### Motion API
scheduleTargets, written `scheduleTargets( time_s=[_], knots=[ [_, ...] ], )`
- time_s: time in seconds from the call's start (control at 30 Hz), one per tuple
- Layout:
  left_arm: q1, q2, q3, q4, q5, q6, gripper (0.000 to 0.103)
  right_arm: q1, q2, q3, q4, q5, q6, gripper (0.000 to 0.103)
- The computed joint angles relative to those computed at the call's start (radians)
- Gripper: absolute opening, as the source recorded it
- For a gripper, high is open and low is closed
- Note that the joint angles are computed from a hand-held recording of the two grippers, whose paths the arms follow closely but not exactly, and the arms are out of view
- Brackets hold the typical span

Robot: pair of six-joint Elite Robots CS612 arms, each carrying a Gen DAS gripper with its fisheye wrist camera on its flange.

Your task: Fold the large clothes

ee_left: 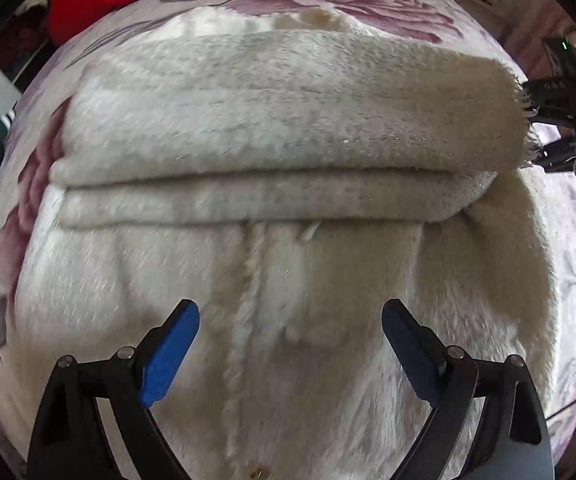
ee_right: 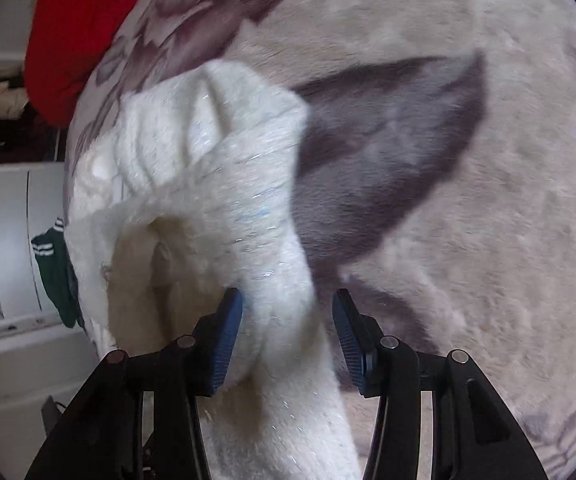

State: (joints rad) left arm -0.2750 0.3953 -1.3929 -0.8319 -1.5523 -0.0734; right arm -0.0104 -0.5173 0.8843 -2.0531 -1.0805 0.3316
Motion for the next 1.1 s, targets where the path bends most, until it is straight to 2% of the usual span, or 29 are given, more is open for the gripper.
scheduleTargets(
  time_s=[0.03, 0.1, 0.13, 0.17, 0.27, 0.3, 0.4, 0.43, 0.5, 0.57, 0.67, 0.7, 0.73, 0.8, 0.83, 0.87, 0.9, 0.93, 0.97, 1.03, 1.07, 1.1],
  knots=[
    [-0.003, 0.000, 0.007, -0.001, 0.007, 0.004, 0.093, 0.008, 0.007, -0.013, 0.010, -0.020, -0.022, 0.050],
    [-0.011, 0.003, 0.020, 0.004, 0.026, 0.017, 0.093, 0.022, 0.019, -0.028, 0.001, -0.071, -0.037, 0.032],
    [-0.014, 0.003, 0.025, 0.013, 0.031, 0.019, 0.093, 0.028, 0.025, -0.038, 0.000, -0.099, -0.048, 0.017],
    [-0.015, 0.003, 0.031, 0.022, 0.040, 0.021, 0.093, 0.035, 0.026, -0.048, 0.009, -0.147, -0.054, 0.011],
    [-0.011, 0.007, 0.033, 0.036, 0.048, 0.022, 0.093, 0.039, 0.018, -0.034, -0.039, -0.223, 0.018, 0.007],
    [-0.009, 0.006, 0.034, 0.038, 0.046, 0.020, 0.093, 0.030, 0.006, -0.006, -0.064, -0.206, 0.049, 0.007],
    [-0.004, -0.003, 0.044, 0.042, 0.036, 0.021, 0.093, -0.005, -0.030, 0.084, -0.170, -0.020, 0.142, 0.009],
    [-0.003, -0.008, 0.052, 0.041, 0.028, 0.018, 0.093, -0.011, -0.039, 0.102, -0.186, 0.007, 0.154, 0.011],
    [0.003, -0.019, 0.064, 0.030, 0.003, -0.002, 0.093, -0.014, -0.057, 0.120, -0.177, 0.005, 0.134, 0.019],
    [0.008, -0.029, 0.077, 0.016, -0.028, -0.014, 0.093, -0.009, -0.057, 0.113, -0.143, -0.005, 0.083, 0.034],
    [0.006, -0.036, 0.094, -0.002, -0.040, -0.012, 0.093, 0.005, -0.043, 0.095, -0.069, -0.047, -0.008, 0.033],
    [0.004, -0.039, 0.102, -0.004, -0.043, -0.009, 0.093, 0.013, -0.039, 0.090, -0.069, -0.067, -0.016, 0.028],
    [0.004, -0.041, 0.109, -0.006, -0.050, -0.008, 0.093, 0.021, -0.035, 0.081, -0.067, -0.129, -0.014, 0.002],
    [0.007, -0.050, 0.130, -0.019, -0.078, -0.023, 0.093, 0.029, -0.056, 0.115, -0.116, -0.275, 0.084, 0.000],
    [0.011, -0.055, 0.142, -0.026, -0.100, -0.039, 0.093, 0.015, -0.069, 0.142, -0.152, -0.298, 0.135, 0.000],
    [0.013, -0.057, 0.146, -0.027, -0.116, -0.052, 0.093, -0.003, -0.080, 0.169, -0.176, -0.279, 0.199, 0.000],
    [0.023, -0.065, 0.165, -0.033, -0.165, -0.078, 0.093, -0.024, -0.092, 0.213, -0.210, -0.217, 0.259, 0.000],
    [0.034, -0.069, 0.181, -0.041, -0.229, -0.107, 0.093, -0.040, -0.097, 0.241, -0.242, -0.126, 0.277, 0.000],
    [0.054, -0.073, 0.204, -0.052, -0.334, -0.153, 0.093, -0.049, -0.104, 0.258, -0.255, -0.077, 0.258, 0.000],
    [0.077, -0.048, 0.214, -0.077, -0.543, -0.327, 0.093, -0.048, -0.125, 0.268, -0.218, -0.081, 0.161, 0.001],
    [0.090, -0.028, 0.214, -0.121, -0.630, -0.428, 0.093, -0.050, -0.135, 0.277, -0.205, -0.070, 0.127, 0.001],
    [0.099, -0.003, 0.210, -0.194, -0.684, -0.533, 0.093, -0.050, -0.143, 0.286, -0.198, -0.055, 0.108, 0.002]
  ],
)
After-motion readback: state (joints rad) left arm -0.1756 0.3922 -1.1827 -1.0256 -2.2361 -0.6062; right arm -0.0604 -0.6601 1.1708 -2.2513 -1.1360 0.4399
